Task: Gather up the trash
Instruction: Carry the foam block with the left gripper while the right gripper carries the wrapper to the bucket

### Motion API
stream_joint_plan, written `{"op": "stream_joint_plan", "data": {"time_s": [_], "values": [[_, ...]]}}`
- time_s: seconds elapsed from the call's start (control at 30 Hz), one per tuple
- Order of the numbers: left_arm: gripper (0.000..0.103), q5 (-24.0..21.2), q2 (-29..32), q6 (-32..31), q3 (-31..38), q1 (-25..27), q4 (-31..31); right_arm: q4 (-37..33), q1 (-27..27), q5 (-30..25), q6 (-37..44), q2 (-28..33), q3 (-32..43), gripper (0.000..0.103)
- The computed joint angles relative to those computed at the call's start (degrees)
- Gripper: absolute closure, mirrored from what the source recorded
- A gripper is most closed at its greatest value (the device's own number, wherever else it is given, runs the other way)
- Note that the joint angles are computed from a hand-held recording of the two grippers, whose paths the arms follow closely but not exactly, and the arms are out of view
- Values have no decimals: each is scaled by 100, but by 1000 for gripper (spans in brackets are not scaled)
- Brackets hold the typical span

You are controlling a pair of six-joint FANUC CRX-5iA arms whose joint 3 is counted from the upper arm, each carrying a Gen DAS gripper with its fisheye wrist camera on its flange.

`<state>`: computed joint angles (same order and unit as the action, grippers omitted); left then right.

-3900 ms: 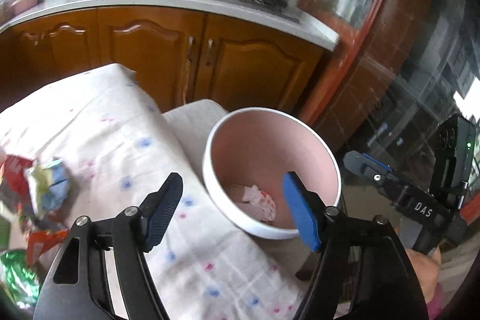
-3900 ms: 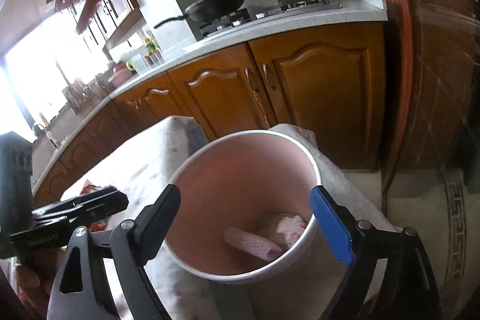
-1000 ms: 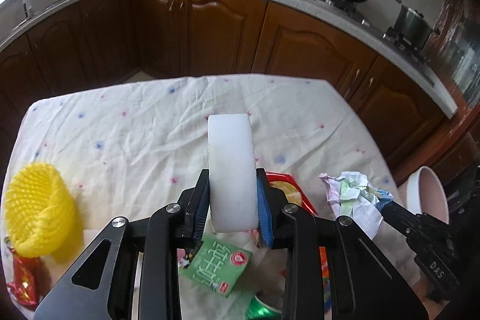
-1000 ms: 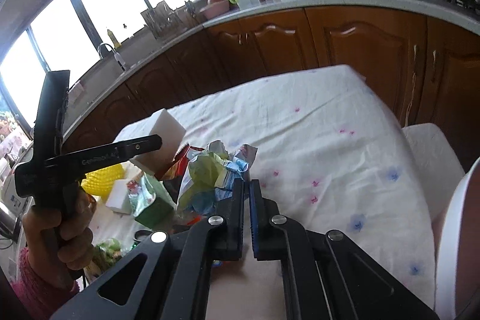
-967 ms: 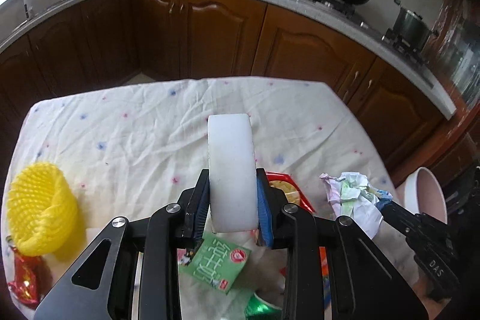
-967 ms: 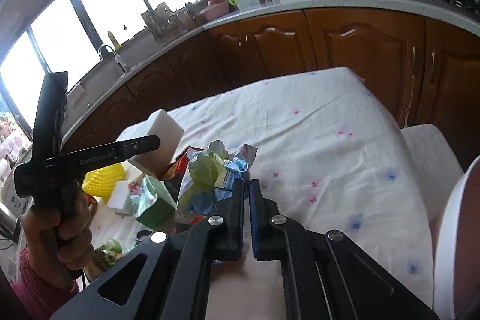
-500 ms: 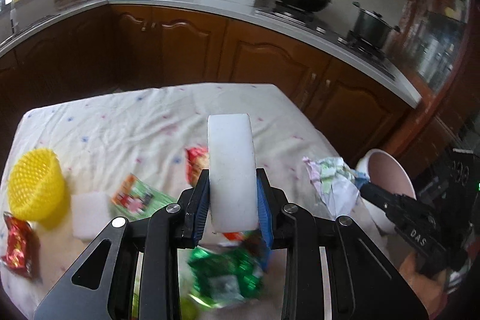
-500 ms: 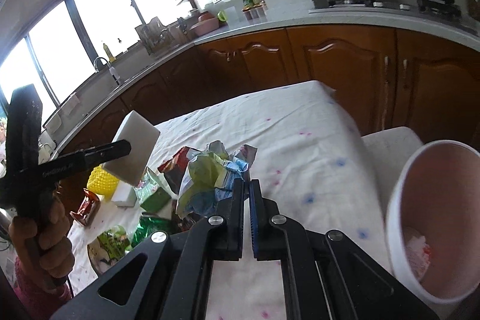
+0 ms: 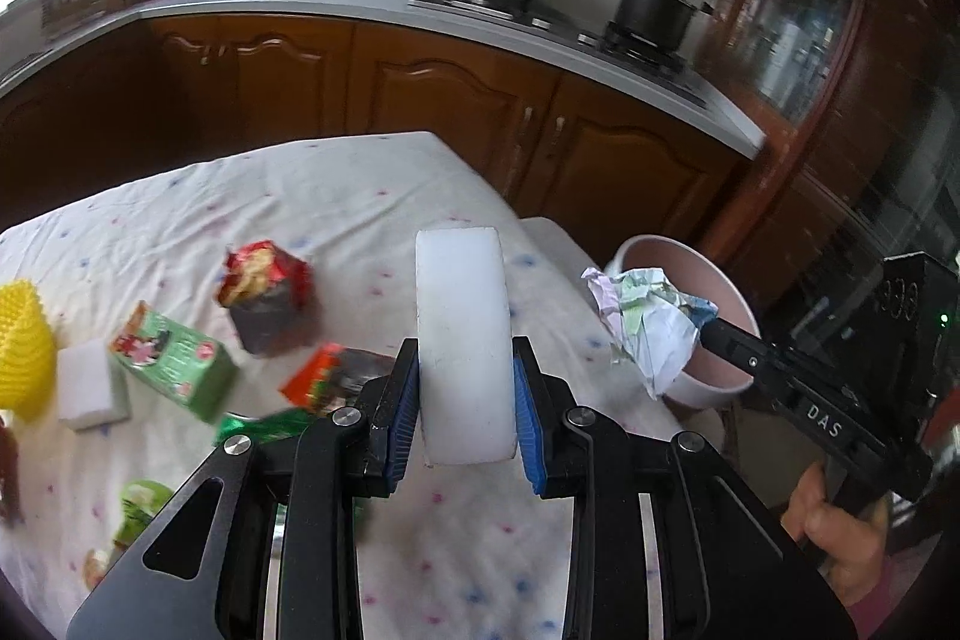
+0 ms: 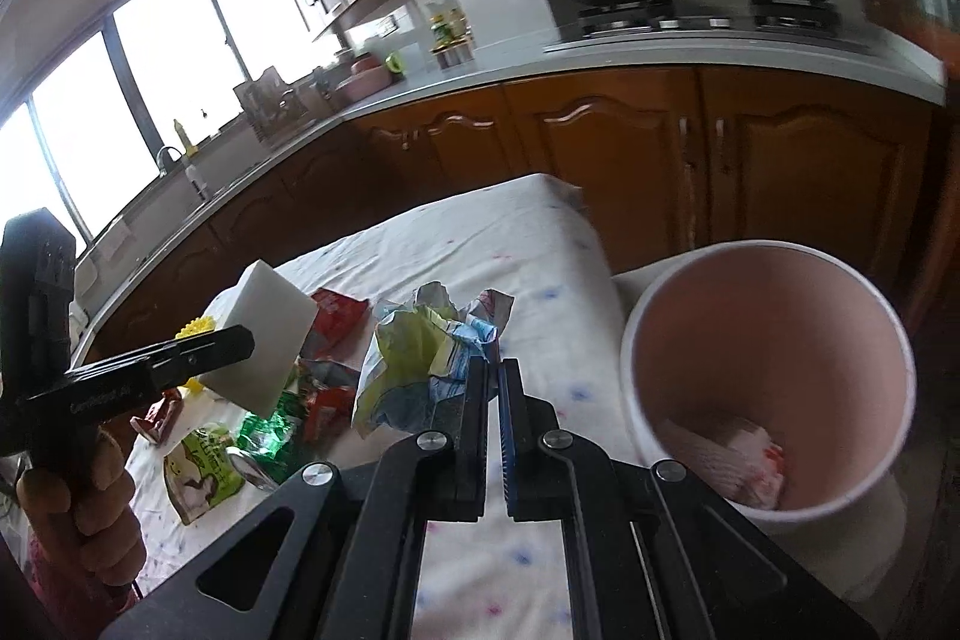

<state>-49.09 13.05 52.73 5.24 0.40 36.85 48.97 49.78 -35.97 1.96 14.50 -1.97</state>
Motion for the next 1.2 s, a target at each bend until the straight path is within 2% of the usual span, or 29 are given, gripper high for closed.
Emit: {"op": "stream_joint_plan", "data": {"time_s": [0.3,0.63,0.97,1.2], "values": [[76,-63,-36,-145,-52,-279,118,434,2,-278,-663,-571,-725,100],[76,-244,174,-140,249,-609,38,501,-62,-543,-974,-937,-1186,100],[76,-646,776,4,1126,-1070,-170,398,-210,-876,-919,-1046,-1267,100],[76,-1017,1449,364,2180,-1437,-640,152,-379,-975,-668,-1082,-1293,100]]}}
